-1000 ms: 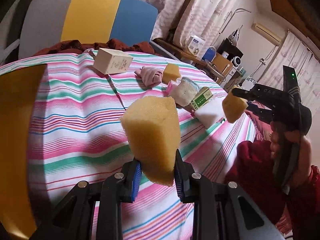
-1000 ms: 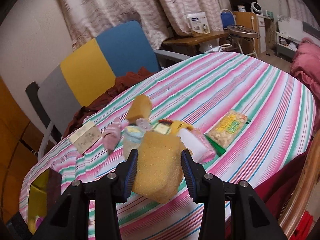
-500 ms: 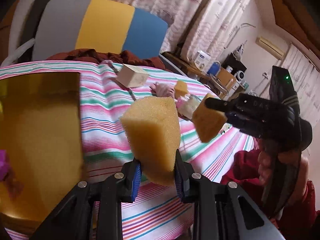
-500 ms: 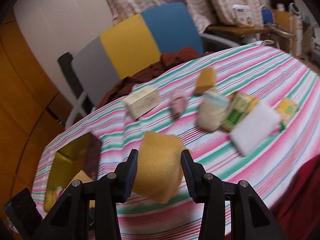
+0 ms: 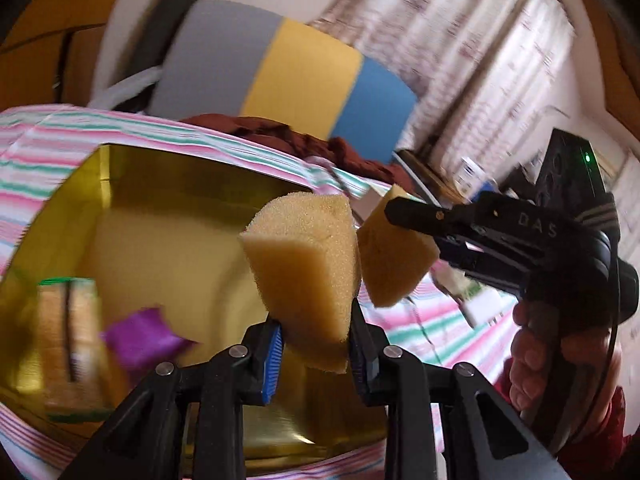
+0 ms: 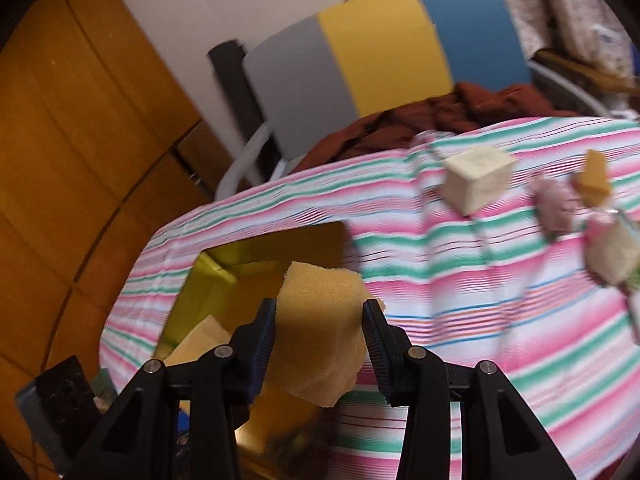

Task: Organize objects
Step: 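Carry both yellow sponges into the gold tray and open both grippers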

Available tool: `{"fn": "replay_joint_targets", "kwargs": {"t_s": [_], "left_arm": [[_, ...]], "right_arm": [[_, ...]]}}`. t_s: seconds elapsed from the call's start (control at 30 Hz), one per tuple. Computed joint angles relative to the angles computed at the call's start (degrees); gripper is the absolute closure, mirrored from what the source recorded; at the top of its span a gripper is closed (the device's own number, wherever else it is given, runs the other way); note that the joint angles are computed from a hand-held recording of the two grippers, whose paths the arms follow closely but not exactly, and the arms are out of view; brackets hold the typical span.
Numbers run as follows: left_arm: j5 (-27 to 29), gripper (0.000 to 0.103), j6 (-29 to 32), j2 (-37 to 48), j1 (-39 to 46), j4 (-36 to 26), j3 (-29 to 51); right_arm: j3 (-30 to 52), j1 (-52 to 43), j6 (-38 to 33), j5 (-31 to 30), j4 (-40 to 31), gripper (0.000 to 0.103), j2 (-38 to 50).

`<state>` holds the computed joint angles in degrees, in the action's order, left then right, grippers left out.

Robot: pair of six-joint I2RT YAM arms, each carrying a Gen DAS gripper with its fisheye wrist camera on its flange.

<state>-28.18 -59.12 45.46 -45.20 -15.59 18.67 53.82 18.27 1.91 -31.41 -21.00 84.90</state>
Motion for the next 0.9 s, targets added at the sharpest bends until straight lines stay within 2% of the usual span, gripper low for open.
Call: {"fn": "replay_joint_targets", "kwargs": {"t_s": [0.13, 0.27, 0.37, 0.5, 0.53, 0.57, 0.63, 0.67, 0.73, 0.9], "left_arm": [[4.1, 0.075, 2.1, -7.9, 8.4, -5.5, -2.4], [14.0, 0.075, 8.0, -13.0, 23.0, -8.6, -4.4], [21.0, 0.075, 11.9, -14.4, 33.0, -8.7, -5.7], [28.5, 0.075, 17.0, -12.0, 43.2, -6.7, -6.4], [29.6, 0.075, 17.7, -11.1, 44.6, -6.2, -6.3], [30.7, 0.075, 18.5, -9.9, 46.5, -5.6, -6.2], [31.2, 0.074, 18.9, -9.6, 47.4, -5.6, -6.1], [31.0, 0.074, 19.1, -9.0, 47.5, -5.6, -5.7], [30.8, 0.072, 19.9, -8.4, 48.2, -6.1, -5.4], [29.0, 0.056, 18.3, -7.9, 47.4, -7.2, -5.1]], "right_arm": [[4.9, 7.8, 3.0, 3.0, 0.4, 0.059, 6.2], [12.0, 13.2, 6.3, 4.8, -0.4, 0.059, 15.0], [17.5, 16.0, 9.2, 5.4, -1.5, 0.059, 20.9], [23.0, 18.6, 12.8, 5.7, -0.8, 0.056, 26.6], [24.1, 19.0, 14.2, 4.6, 0.0, 0.05, 28.0], [24.7, 19.1, 15.1, 3.8, 0.4, 0.037, 28.6], [24.0, 19.2, 17.9, 3.2, 2.8, 0.02, 28.2], [23.1, 19.3, 19.0, 3.2, 4.2, 0.018, 27.3], [21.5, 19.1, 18.1, 2.7, 5.1, 0.018, 25.4], [16.7, 18.1, 14.5, 3.3, 5.1, 0.017, 19.6]]}}
